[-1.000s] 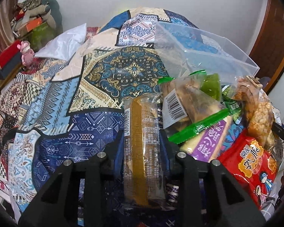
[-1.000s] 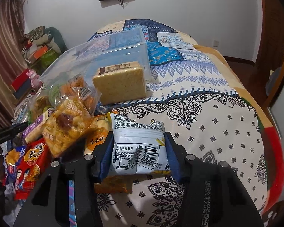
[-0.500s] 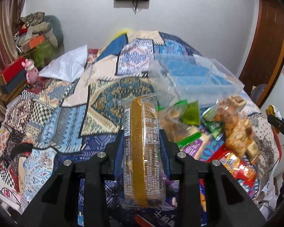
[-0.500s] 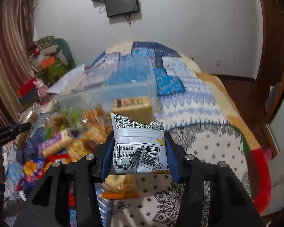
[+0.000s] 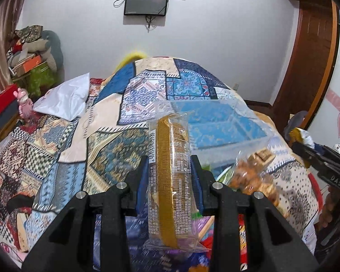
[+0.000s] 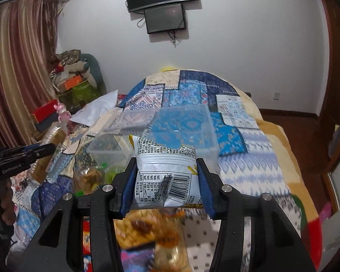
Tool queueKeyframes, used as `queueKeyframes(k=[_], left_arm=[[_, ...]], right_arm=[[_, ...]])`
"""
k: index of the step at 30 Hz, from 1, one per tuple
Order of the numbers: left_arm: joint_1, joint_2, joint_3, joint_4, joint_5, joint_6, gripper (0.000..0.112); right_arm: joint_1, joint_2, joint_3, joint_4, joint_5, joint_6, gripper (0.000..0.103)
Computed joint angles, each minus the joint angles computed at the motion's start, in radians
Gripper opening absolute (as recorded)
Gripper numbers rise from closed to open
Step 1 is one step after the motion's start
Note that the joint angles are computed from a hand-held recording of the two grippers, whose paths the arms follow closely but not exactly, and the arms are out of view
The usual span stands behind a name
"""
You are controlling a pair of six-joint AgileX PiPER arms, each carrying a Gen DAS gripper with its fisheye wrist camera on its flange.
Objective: Organize snacks
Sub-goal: 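Carry both snacks into the clear box and open both tools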
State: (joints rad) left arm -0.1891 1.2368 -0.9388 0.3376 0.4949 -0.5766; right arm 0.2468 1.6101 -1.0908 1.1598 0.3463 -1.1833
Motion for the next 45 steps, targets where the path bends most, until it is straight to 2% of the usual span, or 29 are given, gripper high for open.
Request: queueKeyframes(k=[8,13,18,26,32,35,41,45], left_arm=[[0.028,0.184,-0.172,-0.143,-0.002,0.160,0.035],[0.037,0.302,-0.280,-0.185,0.014,0.219,0.035],[0.056,0.416,-0.383,-0.259,0.038,0.289,0.035],[0.067,0.528,-0.485,-0.261,0.062,0.301,0.035],[0.075,0.576,-0.531,-0.282,0.089,0.327,0.035],[0.064,0.565,-0.513,-0.235,0.062,0.293,0.035],[0.049,0.524,-0.493,-0.207,0.056,0.292,0.036],[0.048,0.471,-0.453,-0.216,0.048,0.279,0.044]], right_arm=[[0.032,0.122,-0.176,-0.184,0.042,0.187,0.046],[0.051,0.216,-0.310,-0.347,0.071,0.344,0.046],[0.053,0.307,-0.452,-0.472,0.134,0.479,0.046],[0.072,0.440,-0.626,-0.638,0.220,0.644,0.046],[0.086,0.493,-0.699,-0.730,0.272,0.707,0.046],[0.088,0.513,-0.729,-0.751,0.304,0.719,0.049],[0.099,0.497,-0.713,-0.819,0.292,0.767,0.060],[0.094,0.448,-0.664,-0.804,0.266,0.758,0.069]])
